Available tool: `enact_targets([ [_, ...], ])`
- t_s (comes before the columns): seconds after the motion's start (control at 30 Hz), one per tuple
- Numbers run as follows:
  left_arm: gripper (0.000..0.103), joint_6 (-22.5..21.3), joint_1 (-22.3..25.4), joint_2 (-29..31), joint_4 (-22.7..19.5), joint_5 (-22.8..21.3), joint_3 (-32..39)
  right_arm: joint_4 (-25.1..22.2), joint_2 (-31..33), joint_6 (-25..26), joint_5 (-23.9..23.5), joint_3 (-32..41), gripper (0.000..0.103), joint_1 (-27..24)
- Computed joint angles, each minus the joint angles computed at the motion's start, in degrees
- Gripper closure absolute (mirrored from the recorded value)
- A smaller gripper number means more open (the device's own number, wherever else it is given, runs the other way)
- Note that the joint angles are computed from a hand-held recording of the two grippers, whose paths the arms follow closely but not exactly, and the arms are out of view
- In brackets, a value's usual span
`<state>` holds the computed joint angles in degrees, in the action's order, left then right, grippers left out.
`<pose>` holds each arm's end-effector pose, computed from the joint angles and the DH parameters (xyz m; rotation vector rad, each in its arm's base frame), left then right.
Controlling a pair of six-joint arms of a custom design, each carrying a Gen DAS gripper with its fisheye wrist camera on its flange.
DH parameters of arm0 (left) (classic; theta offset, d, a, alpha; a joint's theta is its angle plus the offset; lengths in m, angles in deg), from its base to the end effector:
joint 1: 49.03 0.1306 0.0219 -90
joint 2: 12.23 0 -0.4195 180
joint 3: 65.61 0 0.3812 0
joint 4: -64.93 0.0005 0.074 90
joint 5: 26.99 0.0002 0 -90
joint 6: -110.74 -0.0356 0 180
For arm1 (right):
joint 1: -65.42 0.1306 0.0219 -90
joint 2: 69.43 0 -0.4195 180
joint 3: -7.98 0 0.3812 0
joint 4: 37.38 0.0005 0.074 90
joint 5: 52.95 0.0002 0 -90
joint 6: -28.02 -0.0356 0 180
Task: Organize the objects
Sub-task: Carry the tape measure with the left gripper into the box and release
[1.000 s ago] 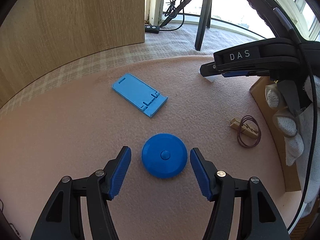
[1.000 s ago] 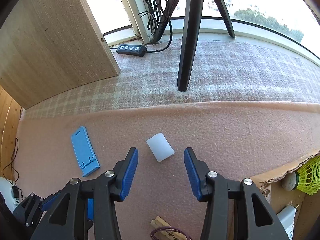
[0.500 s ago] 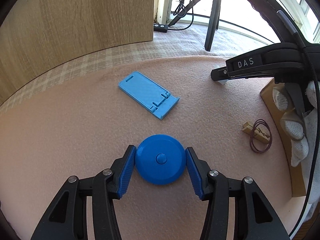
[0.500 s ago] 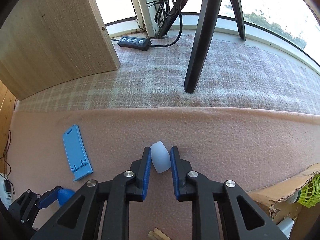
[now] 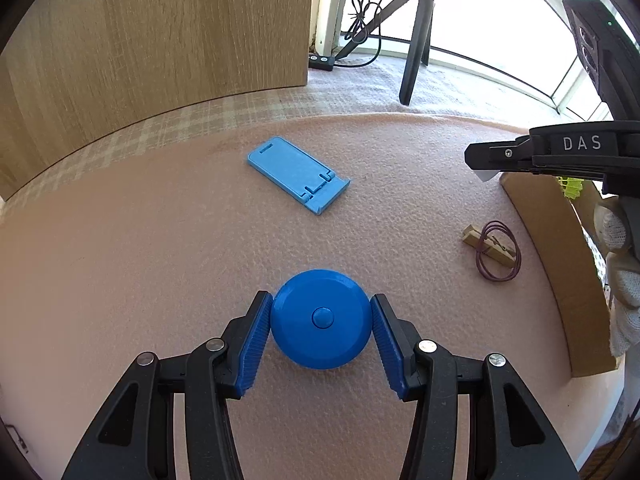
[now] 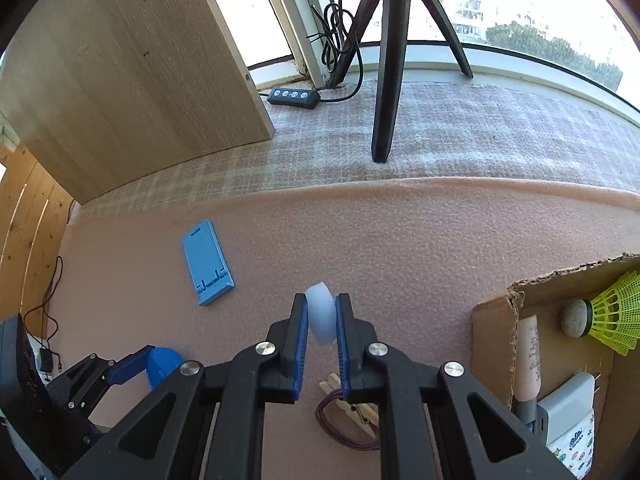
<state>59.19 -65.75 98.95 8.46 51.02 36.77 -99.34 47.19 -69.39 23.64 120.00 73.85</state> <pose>0.5723 -0.1647 0.3645 -0.5624 2.6050 -0.0225 0.6249 0.1005 0.3753 -0.0913 2.7412 0.3976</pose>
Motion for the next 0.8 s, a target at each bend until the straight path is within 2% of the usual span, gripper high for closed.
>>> enact_targets([
  [0.2, 0.049, -1.2, -2.2, 0.3, -0.6, -1.0, 3.6, 2.4, -7.3, 0.3, -1.6, -6.6, 0.091, -2.1],
  [0.4, 0.049, -3.6, -5.0, 3.6, -2.1, -1.3, 11.6, 3.9, -15.4, 1.0, -1.8, -13.8, 0.091, -6.5],
  [0.63, 0.049, -6.7, -7.9, 11.5, -6.0, -1.1, 26.3, 3.4, -21.7, 3.2, -2.0, -20.3, 0.091, -12.6],
  [0.8, 0.049, -7.8, -9.9, 19.8, -10.8, 0.2, 40.6, 2.8, -24.2, 5.8, -1.3, -23.3, 0.091, -16.4],
])
